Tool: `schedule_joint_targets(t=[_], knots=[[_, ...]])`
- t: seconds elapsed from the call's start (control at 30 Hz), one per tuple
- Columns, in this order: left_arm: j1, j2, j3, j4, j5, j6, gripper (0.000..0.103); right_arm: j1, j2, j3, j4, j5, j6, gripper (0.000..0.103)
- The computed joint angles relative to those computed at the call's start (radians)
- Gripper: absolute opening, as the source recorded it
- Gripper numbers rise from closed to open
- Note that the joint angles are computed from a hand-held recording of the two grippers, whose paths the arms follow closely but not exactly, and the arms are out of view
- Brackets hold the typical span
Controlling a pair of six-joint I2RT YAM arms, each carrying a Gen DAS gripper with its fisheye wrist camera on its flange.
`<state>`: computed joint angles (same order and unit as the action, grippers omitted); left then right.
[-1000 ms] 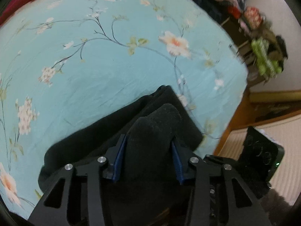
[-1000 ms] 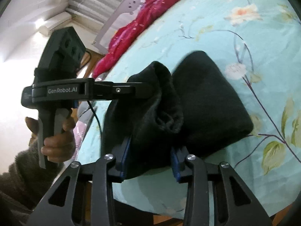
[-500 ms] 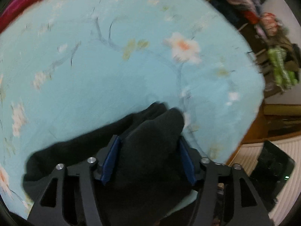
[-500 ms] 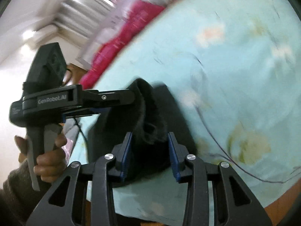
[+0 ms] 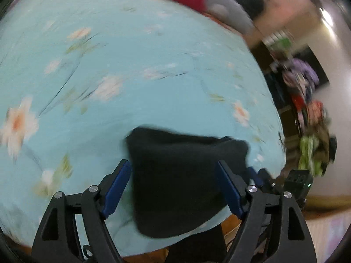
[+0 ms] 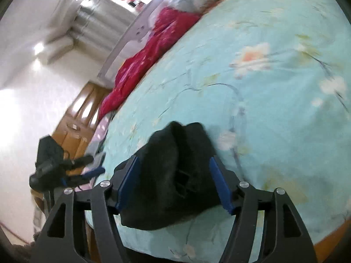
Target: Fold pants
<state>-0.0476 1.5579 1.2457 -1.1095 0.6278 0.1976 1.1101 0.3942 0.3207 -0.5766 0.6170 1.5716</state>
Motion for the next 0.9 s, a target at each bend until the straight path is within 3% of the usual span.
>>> schedule_joint_targets(t=[0.07,0.13,0.17,0.2,0.23,0.27,0.3,0.33,0.43,0.5,0.53,0.6,0.67,0.77,0.9], knots=[[0.051,0.042,-0.041,-0.002,0.017,0.006,0.079,-0.160,0.087,-0.003,0.124,-0.163,-0.142,0.069],[0.030,0.070,-0.088,0.041,0.002,-0.025,0.068,-0.259,0.239,0.012,0.228,-0.262,-0.235,0.069],[-0.001,0.074,-0.106,0.074,-0.018,-0.048,0.050,-0.283,0.322,0.037,0.248,-0.289,-0.278,0.067],[-0.034,0.073,-0.114,0.082,-0.023,-0.055,0.039,-0.286,0.379,0.067,0.251,-0.289,-0.334,0.053],[-0.073,0.046,-0.130,0.100,-0.043,-0.082,0.039,-0.308,0.385,0.075,0.262,-0.325,-0.381,0.040],[-0.105,0.001,-0.156,0.140,-0.069,-0.116,0.040,-0.325,0.378,0.090,0.254,-0.360,-0.412,0.035],[-0.137,-0.032,-0.173,0.174,-0.087,-0.140,0.040,-0.323,0.361,0.118,0.213,-0.347,-0.424,0.024],[-0.169,-0.067,-0.197,0.209,-0.106,-0.163,0.042,-0.309,0.328,0.152,0.151,-0.319,-0.445,0.020],[-0.256,-0.084,-0.256,0.311,-0.193,-0.255,0.058,-0.313,0.305,0.178,0.058,-0.292,-0.465,0.019],[-0.323,-0.072,-0.284,0.366,-0.300,-0.283,0.070,-0.401,0.381,0.135,0.086,-0.396,-0.513,0.019],[-0.341,-0.078,-0.293,0.372,-0.335,-0.281,0.071,-0.415,0.416,0.093,0.143,-0.431,-0.521,0.019],[-0.312,-0.098,-0.280,0.329,-0.291,-0.261,0.070,-0.442,0.377,0.067,0.180,-0.454,-0.506,0.025],[-0.242,-0.117,-0.256,0.256,-0.228,-0.217,0.063,-0.488,0.325,0.091,0.125,-0.486,-0.501,0.038],[-0.163,-0.178,-0.226,0.208,-0.157,-0.199,0.062,-0.487,0.201,0.137,-0.010,-0.412,-0.464,0.038],[-0.164,-0.211,-0.174,0.200,-0.127,-0.204,0.064,-0.447,0.178,0.200,0.026,-0.338,-0.495,0.038]])
